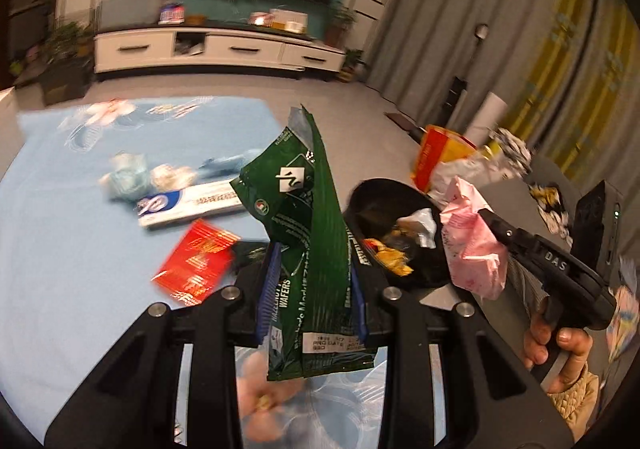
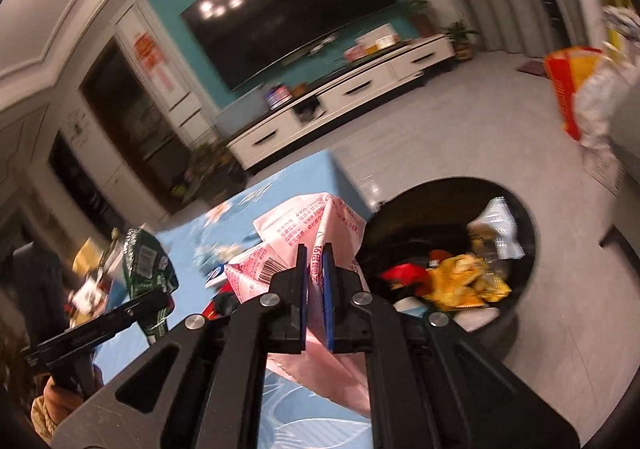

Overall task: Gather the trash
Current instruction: 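Carry the green wrapper and pink bag over the black bin and release both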

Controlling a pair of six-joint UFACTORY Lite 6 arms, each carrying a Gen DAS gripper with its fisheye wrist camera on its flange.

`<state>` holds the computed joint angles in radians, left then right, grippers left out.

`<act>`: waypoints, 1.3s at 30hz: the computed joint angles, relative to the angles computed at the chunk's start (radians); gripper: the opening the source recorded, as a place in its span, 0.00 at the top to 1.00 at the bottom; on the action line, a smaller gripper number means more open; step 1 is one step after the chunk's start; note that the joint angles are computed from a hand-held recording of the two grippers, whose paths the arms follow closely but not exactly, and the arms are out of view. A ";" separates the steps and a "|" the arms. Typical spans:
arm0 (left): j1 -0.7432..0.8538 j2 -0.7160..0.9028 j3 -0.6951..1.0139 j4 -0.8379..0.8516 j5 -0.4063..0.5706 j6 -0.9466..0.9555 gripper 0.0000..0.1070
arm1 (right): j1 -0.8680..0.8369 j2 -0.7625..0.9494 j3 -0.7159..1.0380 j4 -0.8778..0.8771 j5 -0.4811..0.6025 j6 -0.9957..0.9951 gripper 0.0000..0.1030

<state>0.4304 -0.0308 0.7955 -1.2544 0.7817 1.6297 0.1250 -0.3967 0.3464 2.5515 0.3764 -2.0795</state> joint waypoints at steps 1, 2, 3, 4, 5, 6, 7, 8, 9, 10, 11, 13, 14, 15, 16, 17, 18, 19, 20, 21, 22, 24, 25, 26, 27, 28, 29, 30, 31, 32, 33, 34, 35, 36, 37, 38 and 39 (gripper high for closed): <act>-0.044 -0.008 -0.003 -0.010 -0.017 -0.005 0.70 | -0.034 -0.009 -0.013 -0.023 0.009 0.022 0.93; -0.083 -0.007 0.000 -0.016 -0.031 -0.015 0.70 | -0.067 -0.014 -0.023 -0.051 0.023 0.045 0.93; -0.130 -0.002 0.009 -0.021 -0.044 -0.028 0.70 | -0.108 -0.017 -0.035 -0.090 0.048 0.073 0.93; -0.179 0.007 0.019 -0.032 -0.061 -0.032 0.70 | -0.149 -0.011 -0.042 -0.125 0.076 0.098 0.93; -0.222 0.015 0.027 -0.042 -0.085 -0.035 0.70 | -0.162 -0.001 -0.046 -0.121 0.090 0.093 0.93; -0.267 0.028 0.036 -0.052 -0.108 -0.039 0.70 | -0.192 0.018 -0.049 -0.124 0.118 0.092 0.93; -0.315 0.054 0.053 -0.066 -0.128 -0.040 0.70 | -0.217 0.031 -0.052 -0.135 0.138 0.096 0.93; -0.349 0.077 0.066 -0.077 -0.148 -0.040 0.69 | -0.245 0.055 -0.046 -0.148 0.158 0.102 0.93; -0.385 0.111 0.090 -0.083 -0.171 -0.043 0.69 | -0.274 0.076 -0.047 -0.150 0.180 0.099 0.93; -0.420 0.151 0.122 -0.086 -0.189 -0.051 0.69 | -0.285 0.101 -0.041 -0.131 0.195 0.082 0.93; -0.455 0.199 0.159 -0.089 -0.208 -0.062 0.69 | -0.303 0.140 -0.027 -0.125 0.218 0.071 0.93; -0.517 0.282 0.227 -0.075 -0.251 -0.097 0.69 | -0.334 0.200 -0.007 -0.124 0.256 0.057 0.93; -0.533 0.310 0.247 -0.076 -0.263 -0.101 0.69 | -0.339 0.228 0.007 -0.113 0.264 0.047 0.93; -0.555 0.344 0.273 -0.072 -0.284 -0.111 0.69 | -0.344 0.276 0.031 -0.095 0.276 0.030 0.93; -0.579 0.388 0.308 -0.063 -0.306 -0.124 0.69 | -0.346 0.307 0.049 -0.088 0.281 0.026 0.93; -0.596 0.427 0.343 -0.049 -0.317 -0.148 0.69 | -0.352 0.332 0.065 -0.089 0.286 0.027 0.93; -0.604 0.452 0.364 -0.040 -0.321 -0.164 0.69 | -0.355 0.370 0.087 -0.082 0.295 0.020 0.93; -0.617 0.496 0.406 -0.016 -0.324 -0.197 0.69 | -0.355 0.397 0.108 -0.073 0.292 0.016 0.93; -0.621 0.516 0.418 -0.017 -0.329 -0.198 0.69 | -0.355 0.421 0.125 -0.064 0.293 0.008 0.93; -0.636 0.534 0.433 -0.014 -0.343 -0.211 0.69 | -0.359 0.447 0.142 -0.059 0.299 0.005 0.92; -0.648 0.553 0.451 -0.002 -0.351 -0.226 0.69 | -0.360 0.471 0.157 -0.045 0.300 -0.004 0.92; -0.665 0.590 0.486 0.008 -0.368 -0.244 0.68 | -0.362 0.515 0.188 -0.035 0.303 -0.010 0.92; -0.676 0.602 0.501 0.013 -0.375 -0.256 0.67 | -0.364 0.538 0.205 -0.032 0.302 -0.010 0.92; -0.679 0.614 0.510 0.009 -0.380 -0.255 0.66 | -0.363 0.553 0.215 -0.026 0.299 -0.013 0.92; -0.680 0.624 0.519 0.008 -0.382 -0.256 0.64 | -0.362 0.570 0.227 -0.019 0.296 -0.017 0.91; -0.681 0.632 0.526 0.008 -0.382 -0.256 0.63 | -0.361 0.586 0.237 -0.015 0.294 -0.019 0.90; -0.680 0.641 0.532 0.003 -0.387 -0.251 0.62 | -0.359 0.597 0.245 -0.013 0.289 -0.018 0.84; -0.680 0.645 0.534 0.000 -0.392 -0.248 0.57 | -0.358 0.604 0.247 -0.004 0.289 -0.022 0.71; -0.678 0.650 0.537 -0.002 -0.390 -0.248 0.46 | -0.357 0.608 0.247 0.005 0.291 -0.027 0.65; -0.670 0.650 0.536 -0.015 -0.383 -0.238 0.43 | -0.356 0.610 0.246 0.013 0.294 -0.030 0.58; -0.664 0.646 0.533 -0.025 -0.379 -0.225 0.41 | -0.357 0.608 0.244 0.017 0.297 -0.028 0.58; -0.659 0.638 0.526 -0.036 -0.381 -0.212 0.41 | -0.356 0.601 0.239 0.020 0.296 -0.029 0.58; -0.657 0.632 0.522 -0.041 -0.382 -0.205 0.40 | -0.359 0.602 0.242 0.018 0.295 -0.029 0.58; -0.653 0.620 0.512 -0.052 -0.381 -0.191 0.38 | -0.359 0.585 0.230 0.020 0.292 -0.029 0.58; -0.643 0.601 0.494 -0.070 -0.377 -0.167 0.37 | -0.361 0.574 0.223 0.014 0.293 -0.024 0.58; -0.635 0.584 0.477 -0.081 -0.373 -0.149 0.37 | -0.362 0.560 0.215 0.008 0.290 -0.019 0.58; -0.623 0.558 0.453 -0.098 -0.368 -0.124 0.35 | -0.360 0.538 0.202 0.005 0.282 -0.017 0.57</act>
<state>-0.1925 0.5268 1.2489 -1.3524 0.4135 1.5059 -0.2351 0.1414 0.5482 2.5564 0.6581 -2.0962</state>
